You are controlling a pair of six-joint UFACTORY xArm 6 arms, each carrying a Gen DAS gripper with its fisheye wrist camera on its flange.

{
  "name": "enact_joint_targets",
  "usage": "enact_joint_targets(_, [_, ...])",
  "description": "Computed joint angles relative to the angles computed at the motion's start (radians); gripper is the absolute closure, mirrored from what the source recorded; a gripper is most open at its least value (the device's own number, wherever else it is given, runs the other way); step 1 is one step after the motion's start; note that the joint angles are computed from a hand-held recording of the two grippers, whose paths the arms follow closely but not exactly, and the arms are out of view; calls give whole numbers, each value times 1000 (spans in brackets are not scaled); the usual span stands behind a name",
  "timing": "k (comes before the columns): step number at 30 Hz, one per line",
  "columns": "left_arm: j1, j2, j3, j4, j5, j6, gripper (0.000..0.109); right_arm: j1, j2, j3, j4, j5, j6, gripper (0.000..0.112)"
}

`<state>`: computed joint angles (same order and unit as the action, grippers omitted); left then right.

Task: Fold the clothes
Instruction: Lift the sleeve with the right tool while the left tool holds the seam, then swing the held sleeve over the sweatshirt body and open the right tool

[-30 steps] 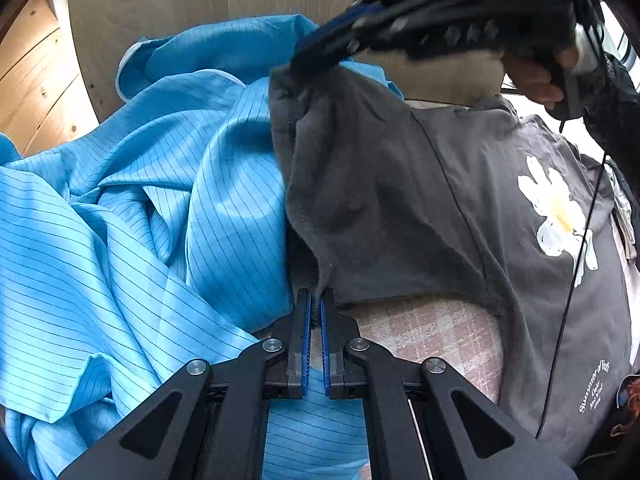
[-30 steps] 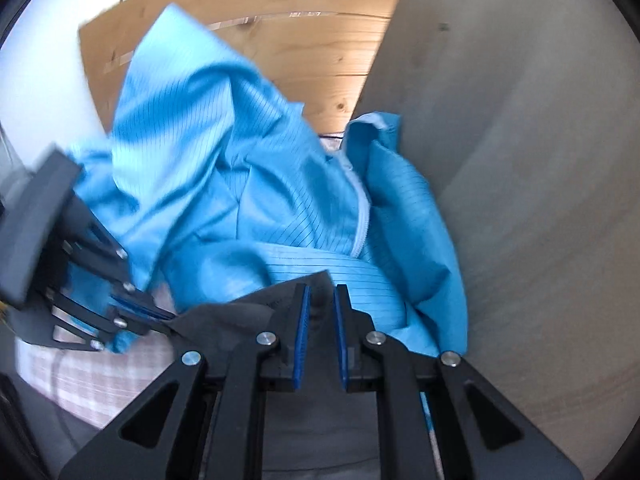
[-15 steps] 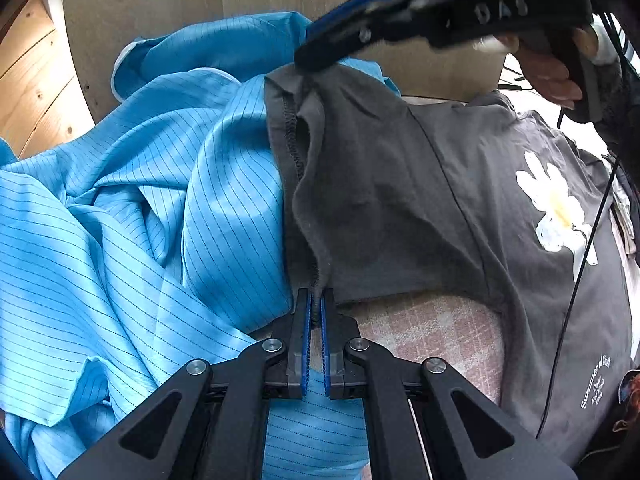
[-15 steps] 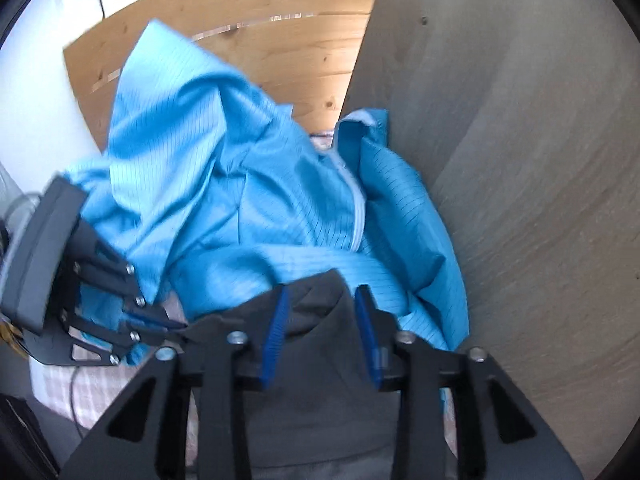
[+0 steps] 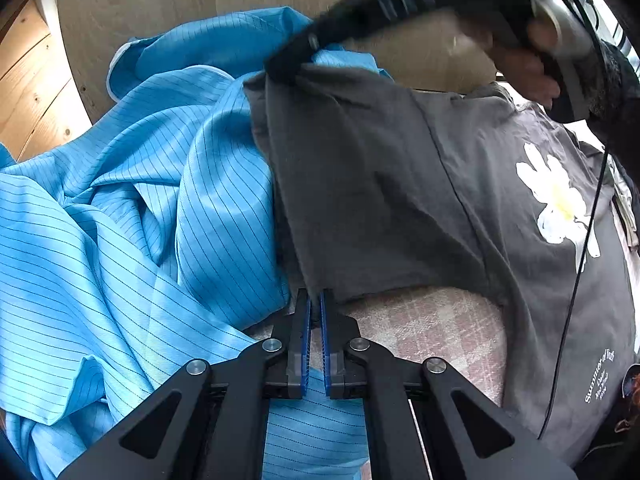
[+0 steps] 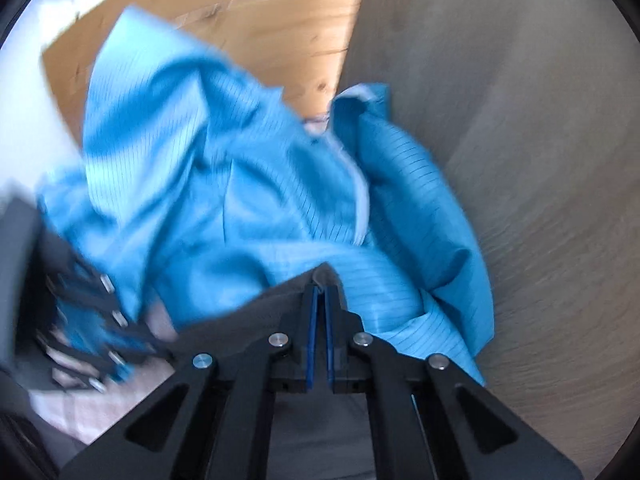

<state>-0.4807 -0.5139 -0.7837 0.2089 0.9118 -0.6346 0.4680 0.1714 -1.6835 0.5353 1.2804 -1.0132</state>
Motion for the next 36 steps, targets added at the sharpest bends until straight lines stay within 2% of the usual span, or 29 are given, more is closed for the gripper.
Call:
enact_joint_targets(2, [3,-1,2,-4,-1,-1,104,-18,43,-63,39,19,54,109])
enact_joint_targets(5, [0,-6,2,-1,6,-3,103,-55,148,-228,77,175,119,106])
enact_joint_targets(6, [-2,-8,2,0,8,-3,103,-59,150,-234,80,181,102,106])
enact_joint_targets(13, [3,-3,0,-6,11,7,103,-55,96,-168,-15,196,-31,102])
enact_joint_targets(16, [4,1,0,-7,15,11,103,-31,89,-137,-53,165,-33,102])
enact_joint_targets(18, [5,3,1,-11,15,12,103,-31,114,-170,-49,204,-21,101])
enact_joint_targets(19, [6,1,3,-14,16,14,103,-34,129,-192,-44,227,-20,96])
enact_joint_targets(22, [6,-1,8,-16,19,14,103,-23,124,-179,-72,198,-30,94])
enact_joint_targets(24, [4,-7,12,-12,23,12,103,-21,120,-175,-62,196,-39,99])
enact_joint_targets(25, [3,-8,13,-10,24,11,103,-23,116,-171,-51,193,-43,109])
enact_joint_targets(29, [0,-28,15,-1,21,-5,104,-52,85,-160,27,158,-65,109])
enact_joint_targets(36, [-37,-65,-28,7,3,-25,105,-123,92,-239,101,190,-20,109])
